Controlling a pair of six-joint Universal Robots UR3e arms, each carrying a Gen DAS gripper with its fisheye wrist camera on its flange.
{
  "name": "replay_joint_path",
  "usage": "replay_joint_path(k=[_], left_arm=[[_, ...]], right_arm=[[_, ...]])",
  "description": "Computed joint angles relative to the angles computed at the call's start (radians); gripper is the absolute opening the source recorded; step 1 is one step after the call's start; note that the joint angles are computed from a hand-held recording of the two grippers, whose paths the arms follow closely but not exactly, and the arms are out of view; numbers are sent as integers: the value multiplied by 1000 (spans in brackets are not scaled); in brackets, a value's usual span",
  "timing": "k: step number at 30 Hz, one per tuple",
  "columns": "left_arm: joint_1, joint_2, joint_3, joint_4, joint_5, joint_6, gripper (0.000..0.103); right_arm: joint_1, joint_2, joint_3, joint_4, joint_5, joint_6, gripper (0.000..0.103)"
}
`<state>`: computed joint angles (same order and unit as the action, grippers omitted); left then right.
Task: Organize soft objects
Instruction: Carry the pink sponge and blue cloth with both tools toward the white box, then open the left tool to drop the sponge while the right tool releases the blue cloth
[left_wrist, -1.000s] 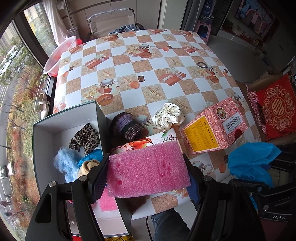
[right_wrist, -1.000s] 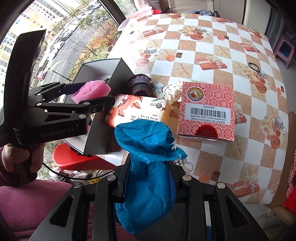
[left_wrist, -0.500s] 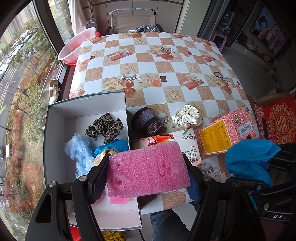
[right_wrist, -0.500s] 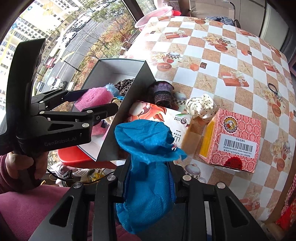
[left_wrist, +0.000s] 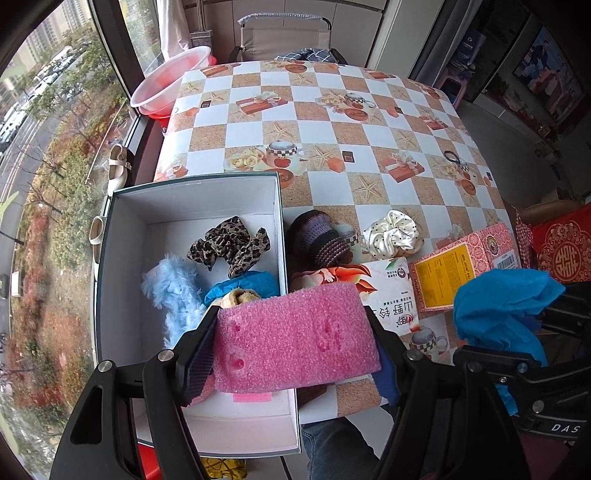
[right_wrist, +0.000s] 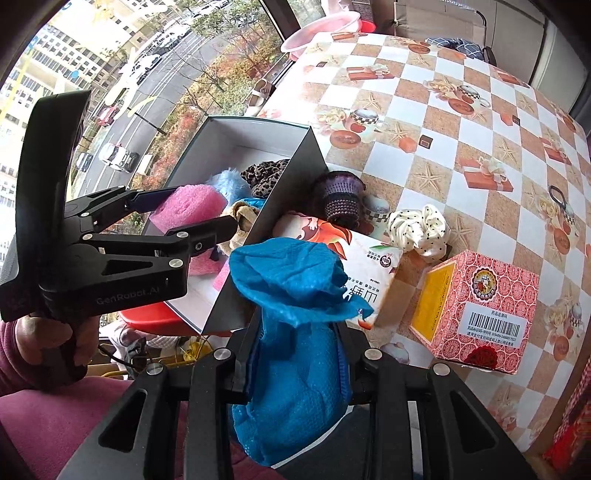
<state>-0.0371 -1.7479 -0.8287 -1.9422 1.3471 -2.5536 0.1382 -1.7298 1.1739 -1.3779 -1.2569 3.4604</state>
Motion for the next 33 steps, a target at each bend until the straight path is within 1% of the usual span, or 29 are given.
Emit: replay_joint_path(k=[14,21,26,33], left_arm=[[70,-4,11,5,-19,-22,75],[138,8,-30,33,13,-37,75],[191,23,-81,65,53,-42,75],[231,56,-172,106,106,-25,75]], right_arm=[[18,102,-112,6,-1,-12,34],[32,180,-172,-2,27,-28,34],[66,280,-283,2,38,-41,34],[123,485,-550,54,48,-57,34]])
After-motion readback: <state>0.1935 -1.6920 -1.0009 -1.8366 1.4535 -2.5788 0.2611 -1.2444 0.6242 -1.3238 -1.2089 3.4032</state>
